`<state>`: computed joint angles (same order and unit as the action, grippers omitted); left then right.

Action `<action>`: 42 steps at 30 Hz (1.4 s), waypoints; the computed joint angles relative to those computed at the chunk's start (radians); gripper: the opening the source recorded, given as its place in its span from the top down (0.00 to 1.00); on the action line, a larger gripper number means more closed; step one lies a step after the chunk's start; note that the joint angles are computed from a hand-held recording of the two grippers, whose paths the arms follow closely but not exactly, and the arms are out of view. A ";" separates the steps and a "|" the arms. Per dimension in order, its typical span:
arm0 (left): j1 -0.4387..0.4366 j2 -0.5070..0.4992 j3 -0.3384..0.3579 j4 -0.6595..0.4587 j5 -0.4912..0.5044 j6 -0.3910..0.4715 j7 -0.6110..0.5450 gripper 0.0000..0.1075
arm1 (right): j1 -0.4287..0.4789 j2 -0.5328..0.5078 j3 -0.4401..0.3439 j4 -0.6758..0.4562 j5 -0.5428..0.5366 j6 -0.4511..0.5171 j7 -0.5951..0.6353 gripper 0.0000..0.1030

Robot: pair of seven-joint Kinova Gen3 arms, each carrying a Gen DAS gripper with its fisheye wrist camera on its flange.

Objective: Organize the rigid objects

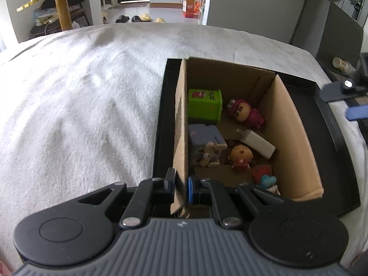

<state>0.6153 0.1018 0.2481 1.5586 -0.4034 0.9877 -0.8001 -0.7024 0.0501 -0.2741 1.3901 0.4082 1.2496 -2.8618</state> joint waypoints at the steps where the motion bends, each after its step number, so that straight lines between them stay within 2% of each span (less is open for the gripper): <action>1: 0.005 0.006 0.001 -0.013 -0.011 0.015 0.008 0.91 | 0.000 -0.007 0.000 0.005 0.003 -0.001 -0.002 0.21; 6: 0.016 0.009 0.003 -0.067 -0.023 0.059 0.005 0.91 | 0.003 -0.035 -0.013 0.021 0.021 0.009 -0.012 0.18; 10: 0.003 0.018 -0.002 -0.141 0.033 0.121 -0.045 0.89 | 0.013 -0.060 -0.028 0.042 0.037 0.003 -0.031 0.14; 16: 0.009 0.021 -0.002 -0.223 0.055 0.208 -0.068 0.87 | 0.037 -0.098 -0.057 0.068 0.053 -0.015 -0.067 0.06; 21: 0.015 0.012 0.001 -0.274 0.072 0.262 -0.081 0.72 | 0.047 -0.120 -0.090 0.071 0.081 0.008 -0.099 0.00; 26: 0.014 -0.006 0.009 -0.316 0.099 0.311 -0.093 0.49 | 0.052 -0.142 -0.123 0.070 0.108 0.051 -0.142 0.00; 28: 0.007 -0.013 0.011 -0.333 0.128 0.324 -0.096 0.44 | 0.051 -0.151 -0.141 0.066 0.123 0.077 -0.167 0.00; 32: 0.019 -0.027 0.025 -0.366 0.114 0.354 -0.082 0.30 | 0.045 -0.162 -0.175 0.047 0.158 0.140 -0.200 0.00; 42: 0.020 -0.083 0.051 -0.380 0.125 0.372 -0.037 0.18 | 0.008 -0.176 -0.267 -0.001 0.229 0.256 -0.250 0.00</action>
<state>0.6353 0.0192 0.2995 1.1784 -0.2787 1.3598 -0.8368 -0.6941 -0.1261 -0.5411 1.3890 0.6376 1.5057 -3.1120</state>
